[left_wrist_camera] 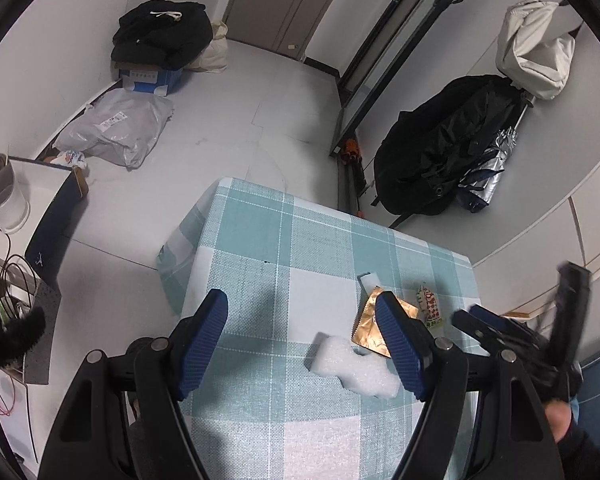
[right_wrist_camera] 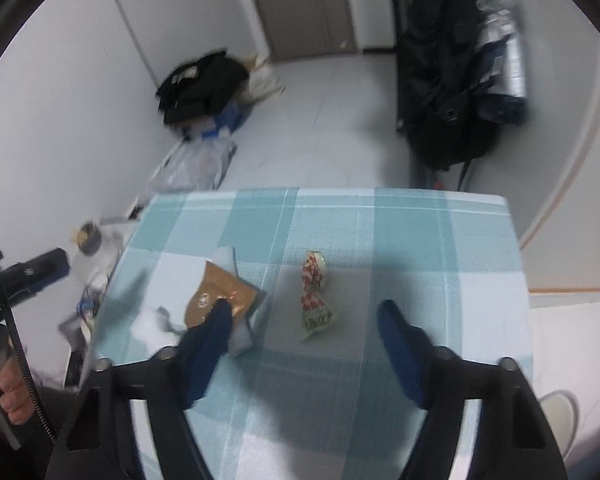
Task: Collect trash
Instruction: 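Grasp the red-and-white candy wrapper with the right gripper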
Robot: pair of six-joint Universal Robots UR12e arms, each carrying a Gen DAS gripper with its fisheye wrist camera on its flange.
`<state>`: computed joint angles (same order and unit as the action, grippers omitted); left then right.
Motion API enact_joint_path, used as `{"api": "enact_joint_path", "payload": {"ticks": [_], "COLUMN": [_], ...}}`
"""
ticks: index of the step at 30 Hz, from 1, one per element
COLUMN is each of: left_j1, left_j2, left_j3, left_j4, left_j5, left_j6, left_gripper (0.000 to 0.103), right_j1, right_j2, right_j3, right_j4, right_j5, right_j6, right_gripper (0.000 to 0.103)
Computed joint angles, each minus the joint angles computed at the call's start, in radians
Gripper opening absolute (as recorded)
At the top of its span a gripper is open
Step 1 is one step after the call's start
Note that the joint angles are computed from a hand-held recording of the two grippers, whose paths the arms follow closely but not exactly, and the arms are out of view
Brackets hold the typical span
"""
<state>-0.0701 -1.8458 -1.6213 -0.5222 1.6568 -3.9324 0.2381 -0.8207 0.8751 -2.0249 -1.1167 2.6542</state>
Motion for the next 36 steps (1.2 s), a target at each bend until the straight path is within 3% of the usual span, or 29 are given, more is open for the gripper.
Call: {"api": "enact_joint_path", "payload": {"ticks": [5, 11, 15, 20, 24, 27, 29, 31, 36], "left_j1": [0.010, 0.016, 0.016, 0.021, 0.022, 0.022, 0.021, 0.020, 0.020], "left_j2": [0.002, 0.006, 0.005, 0.005, 0.005, 0.006, 0.007, 0.005, 0.002], "left_j3": [-0.007, -0.014, -0.013, -0.016, -0.016, -0.017, -0.018, -0.014, -0.010], "left_j4": [0.007, 0.020, 0.018, 0.026, 0.029, 0.031, 0.033, 0.028, 0.015], "left_j5": [-0.027, -0.036, -0.032, -0.057, -0.055, -0.057, -0.056, -0.055, -0.048], "left_j6": [-0.014, -0.027, -0.031, -0.037, -0.038, -0.038, -0.037, -0.036, -0.033], "left_gripper": [0.073, 0.073, 0.073, 0.073, 0.073, 0.073, 0.073, 0.073, 0.073], "right_j1": [0.020, 0.040, 0.057, 0.065, 0.071, 0.069, 0.070, 0.071, 0.063], "right_j2": [0.067, 0.179, 0.271, 0.288, 0.274, 0.288, 0.273, 0.261, 0.226], "right_j3": [-0.121, -0.334, -0.517, -0.560, -0.538, -0.575, -0.547, -0.524, -0.458], "right_j4": [0.075, 0.261, 0.430, 0.468, 0.455, 0.512, 0.499, 0.491, 0.443], "right_j5": [-0.068, -0.121, -0.187, -0.229, -0.263, -0.259, -0.273, -0.281, -0.257], "right_j6": [-0.056, -0.093, -0.175, -0.237, -0.263, -0.252, -0.262, -0.275, -0.259], "right_gripper": [0.064, 0.060, 0.044, 0.041, 0.034, 0.027, 0.024, 0.015, 0.013]}}
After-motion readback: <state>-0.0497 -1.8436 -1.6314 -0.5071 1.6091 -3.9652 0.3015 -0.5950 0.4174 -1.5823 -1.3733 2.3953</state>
